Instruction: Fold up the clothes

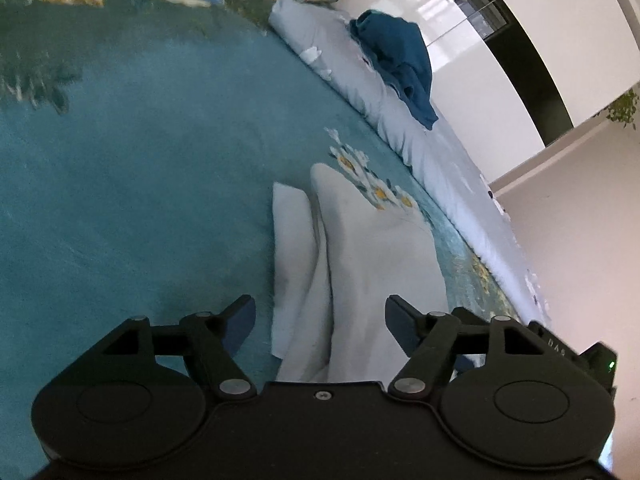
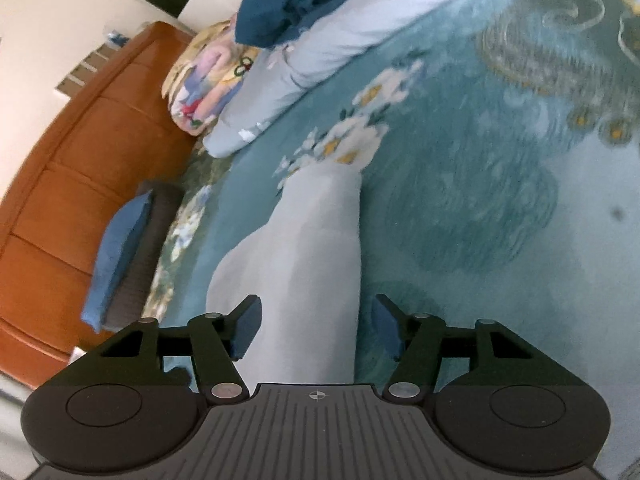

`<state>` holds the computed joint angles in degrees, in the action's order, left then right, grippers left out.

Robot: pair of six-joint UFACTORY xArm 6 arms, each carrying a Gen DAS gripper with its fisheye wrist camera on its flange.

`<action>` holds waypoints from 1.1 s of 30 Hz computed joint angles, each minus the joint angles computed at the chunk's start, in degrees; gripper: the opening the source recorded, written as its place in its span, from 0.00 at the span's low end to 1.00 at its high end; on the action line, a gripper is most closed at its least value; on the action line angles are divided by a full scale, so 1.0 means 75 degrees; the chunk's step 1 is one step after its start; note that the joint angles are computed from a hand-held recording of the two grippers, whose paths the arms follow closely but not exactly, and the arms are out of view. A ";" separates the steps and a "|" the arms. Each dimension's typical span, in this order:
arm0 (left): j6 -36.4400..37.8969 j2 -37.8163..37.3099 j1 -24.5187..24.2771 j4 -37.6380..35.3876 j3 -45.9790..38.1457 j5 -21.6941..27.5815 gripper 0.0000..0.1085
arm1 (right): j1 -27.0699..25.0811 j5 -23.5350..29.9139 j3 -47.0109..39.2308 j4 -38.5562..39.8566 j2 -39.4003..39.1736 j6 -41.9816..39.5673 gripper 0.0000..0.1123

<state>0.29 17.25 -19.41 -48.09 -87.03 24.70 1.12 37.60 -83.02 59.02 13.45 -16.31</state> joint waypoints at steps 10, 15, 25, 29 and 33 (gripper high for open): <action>0.0541 0.0595 0.0093 -0.1808 -0.0605 0.0051 0.65 | -0.0248 0.0975 0.1339 0.1267 -0.1001 -0.0918 0.53; 0.0610 0.0768 0.0111 -0.1803 -0.0851 0.0152 0.67 | -0.0305 0.1359 0.2103 0.1631 -0.1619 -0.1161 0.53; 0.0382 0.0904 0.0055 -0.1622 -0.1016 0.0018 0.68 | -0.0126 0.1223 0.2442 0.2129 -0.1859 -0.1545 0.54; -0.0436 0.0770 0.0043 -0.0637 -0.0912 -0.0065 0.65 | -0.0176 0.1317 0.2412 0.2068 -0.1824 -0.1474 0.50; -0.1166 0.0771 0.0007 0.0593 -0.0929 -0.0150 0.65 | -0.0185 0.1351 0.2377 0.2025 -0.1782 -0.1445 0.50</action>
<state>-8.45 23.02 -19.36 -43.64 -93.99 23.57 -0.27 47.73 -65.19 74.21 0.09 -27.15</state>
